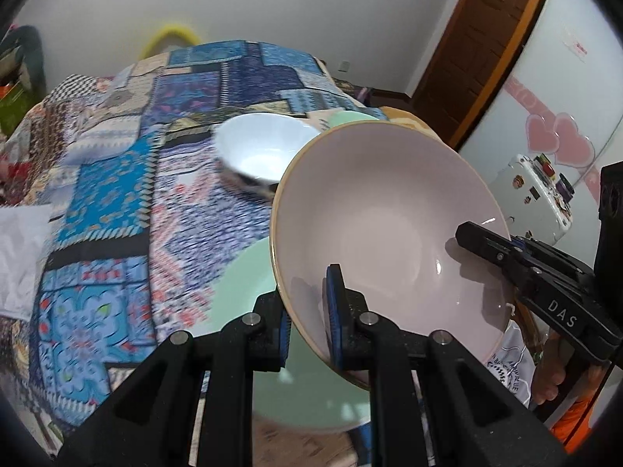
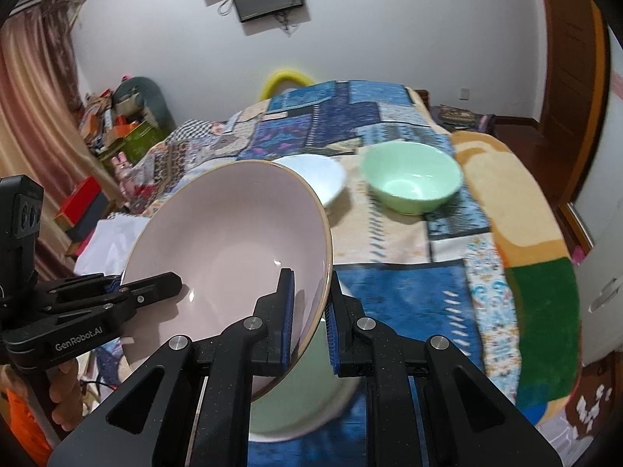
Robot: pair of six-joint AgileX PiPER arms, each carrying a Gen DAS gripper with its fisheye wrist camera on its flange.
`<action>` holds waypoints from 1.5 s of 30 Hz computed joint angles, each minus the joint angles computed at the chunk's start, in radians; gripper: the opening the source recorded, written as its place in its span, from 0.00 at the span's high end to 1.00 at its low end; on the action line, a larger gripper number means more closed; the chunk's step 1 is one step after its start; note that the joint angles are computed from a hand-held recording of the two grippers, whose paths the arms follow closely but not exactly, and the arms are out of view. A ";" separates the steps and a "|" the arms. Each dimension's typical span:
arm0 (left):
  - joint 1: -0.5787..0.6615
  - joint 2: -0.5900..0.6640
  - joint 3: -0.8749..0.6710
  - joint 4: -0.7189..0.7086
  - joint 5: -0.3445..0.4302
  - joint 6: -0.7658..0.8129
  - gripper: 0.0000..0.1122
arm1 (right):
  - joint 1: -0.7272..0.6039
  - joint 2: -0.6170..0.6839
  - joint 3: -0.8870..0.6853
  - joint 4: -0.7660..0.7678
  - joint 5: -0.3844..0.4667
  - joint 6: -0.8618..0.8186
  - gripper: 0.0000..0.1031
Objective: Organize plates and bowls
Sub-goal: 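Lift and carry the pink bowl with the left gripper toward the plate stack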
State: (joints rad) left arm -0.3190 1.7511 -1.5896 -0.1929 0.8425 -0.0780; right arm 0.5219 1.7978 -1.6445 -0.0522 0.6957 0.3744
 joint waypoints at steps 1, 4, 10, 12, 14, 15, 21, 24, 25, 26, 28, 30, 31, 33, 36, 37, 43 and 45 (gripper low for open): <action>0.011 -0.015 0.019 -0.004 -0.005 0.005 0.86 | 0.014 0.007 -0.008 -0.005 0.001 0.007 0.87; 0.061 -0.076 0.098 -0.023 -0.023 0.034 0.86 | 0.044 0.044 -0.055 0.000 0.014 0.004 0.87; 0.160 -0.170 0.217 -0.055 -0.040 0.090 0.86 | 0.102 0.115 -0.148 0.009 0.042 0.000 0.87; 0.197 -0.197 0.252 -0.067 -0.043 0.111 0.86 | 0.117 0.137 -0.174 0.015 0.051 -0.005 0.87; 0.228 -0.215 0.278 -0.082 -0.045 0.135 0.86 | 0.133 0.168 -0.213 0.020 0.064 -0.010 0.87; 0.248 -0.226 0.293 -0.089 -0.044 0.149 0.86 | 0.139 0.172 -0.218 0.021 0.067 -0.009 0.87; 0.339 -0.259 0.353 -0.123 -0.039 0.217 0.86 | 0.171 0.242 -0.305 0.046 0.105 -0.025 0.87; 0.381 -0.271 0.384 -0.139 -0.041 0.248 0.86 | 0.183 0.275 -0.346 0.061 0.127 -0.036 0.86; 0.392 -0.273 0.393 -0.143 -0.042 0.253 0.86 | 0.186 0.285 -0.358 0.066 0.133 -0.040 0.86; 0.407 -0.275 0.402 -0.149 -0.042 0.262 0.86 | 0.189 0.301 -0.375 0.074 0.143 -0.048 0.86; 0.428 -0.275 0.415 -0.154 -0.043 0.275 0.86 | 0.194 0.321 -0.402 0.081 0.163 -0.054 0.86; 0.442 -0.277 0.432 -0.155 -0.044 0.283 0.86 | 0.201 0.343 -0.429 0.087 0.184 -0.060 0.86; 0.451 -0.275 0.438 -0.157 -0.043 0.289 0.86 | 0.204 0.353 -0.441 0.090 0.194 -0.063 0.86; 0.467 -0.269 0.450 -0.163 -0.043 0.300 0.86 | 0.208 0.378 -0.470 0.096 0.216 -0.071 0.86; 0.482 -0.255 0.469 -0.167 -0.051 0.312 0.86 | 0.214 0.400 -0.491 0.099 0.235 -0.073 0.86; 0.486 -0.248 0.474 -0.169 -0.053 0.315 0.86 | 0.216 0.409 -0.502 0.100 0.243 -0.073 0.86; 0.509 -0.204 0.491 -0.193 -0.063 0.343 0.86 | 0.213 0.466 -0.576 0.113 0.295 -0.085 0.86; 0.513 -0.190 0.493 -0.199 -0.068 0.350 0.86 | 0.212 0.486 -0.602 0.119 0.311 -0.091 0.86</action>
State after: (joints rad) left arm 0.1940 1.5614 -1.0964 -0.3921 0.7750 0.2720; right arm 0.7342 2.2839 -2.2463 0.0664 1.0071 0.2836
